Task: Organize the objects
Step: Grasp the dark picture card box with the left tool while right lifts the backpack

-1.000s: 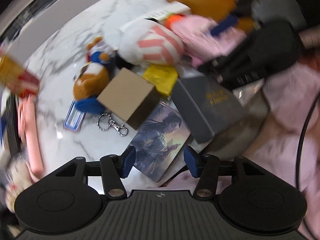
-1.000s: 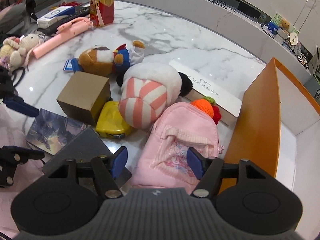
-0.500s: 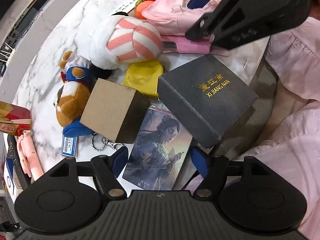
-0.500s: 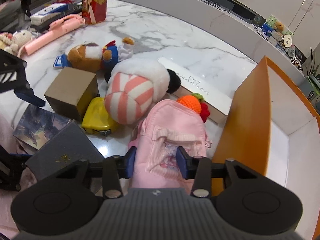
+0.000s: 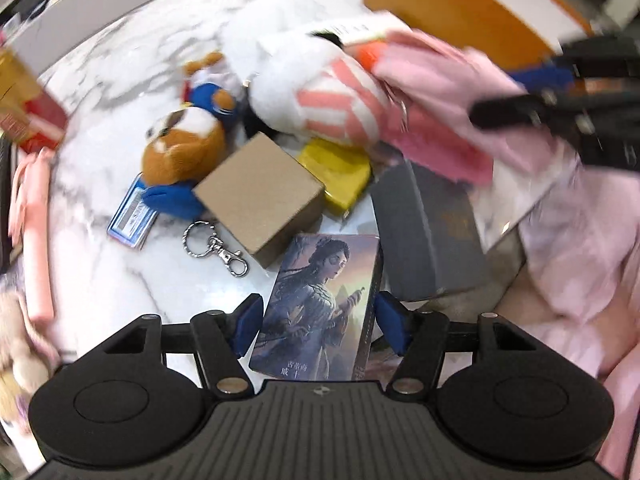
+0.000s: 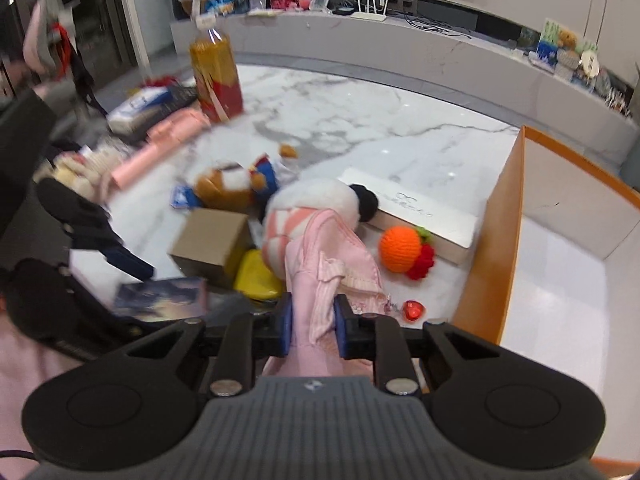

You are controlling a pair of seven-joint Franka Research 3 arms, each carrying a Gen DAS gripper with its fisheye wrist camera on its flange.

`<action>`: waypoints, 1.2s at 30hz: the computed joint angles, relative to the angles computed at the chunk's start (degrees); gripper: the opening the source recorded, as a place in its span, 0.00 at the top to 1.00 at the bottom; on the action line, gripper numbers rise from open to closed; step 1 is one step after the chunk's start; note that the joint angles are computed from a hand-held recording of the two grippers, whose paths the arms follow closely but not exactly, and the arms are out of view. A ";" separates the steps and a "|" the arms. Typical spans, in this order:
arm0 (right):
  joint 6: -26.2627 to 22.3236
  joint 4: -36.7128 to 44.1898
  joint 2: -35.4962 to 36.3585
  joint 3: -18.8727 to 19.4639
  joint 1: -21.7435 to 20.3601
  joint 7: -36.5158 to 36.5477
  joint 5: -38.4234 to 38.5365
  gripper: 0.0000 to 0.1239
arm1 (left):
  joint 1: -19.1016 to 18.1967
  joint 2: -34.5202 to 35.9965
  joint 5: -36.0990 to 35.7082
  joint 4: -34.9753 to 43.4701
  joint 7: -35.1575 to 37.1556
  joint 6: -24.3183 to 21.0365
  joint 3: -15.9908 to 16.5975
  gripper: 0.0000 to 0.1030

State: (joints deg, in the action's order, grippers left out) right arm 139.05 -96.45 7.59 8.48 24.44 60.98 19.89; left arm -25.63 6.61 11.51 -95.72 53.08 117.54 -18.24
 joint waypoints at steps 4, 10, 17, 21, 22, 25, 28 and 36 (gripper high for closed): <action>-1.93 0.09 -0.87 0.11 -0.87 -0.64 4.73 0.83 | 0.21 -2.35 -1.78 -1.52 -4.45 4.12 0.02 0.98; -1.32 -1.59 -2.50 -0.10 -1.29 -0.96 7.73 0.83 | -1.67 0.65 3.20 5.29 -6.24 -4.86 -0.56 0.88; -2.14 -4.50 -4.63 -0.51 -1.76 -1.19 10.58 0.83 | -5.52 5.39 8.11 9.92 -5.06 -13.10 -1.18 0.32; -1.85 -5.82 -5.74 -0.71 -1.82 -1.76 10.94 0.83 | -8.01 9.44 10.33 14.45 -1.76 -18.75 -1.11 0.25; -1.79 -5.96 -5.83 -0.75 -1.83 -1.87 11.09 0.82 | -8.53 10.41 10.57 15.47 -0.94 -20.06 -1.00 0.25; -1.97 -6.06 -6.02 -0.83 -1.86 -1.99 11.65 0.82 | -9.84 12.04 11.73 16.81 -0.16 -21.74 -0.40 0.20; -2.33 -5.88 -5.96 -0.81 -1.83 -2.52 12.02 0.82 | -11.31 13.65 13.73 18.79 0.71 -24.16 0.15 0.15; -2.13 -6.24 -6.20 -0.92 -1.84 -1.94 11.68 0.82 | -9.23 13.45 8.14 17.66 0.10 -23.41 0.71 0.25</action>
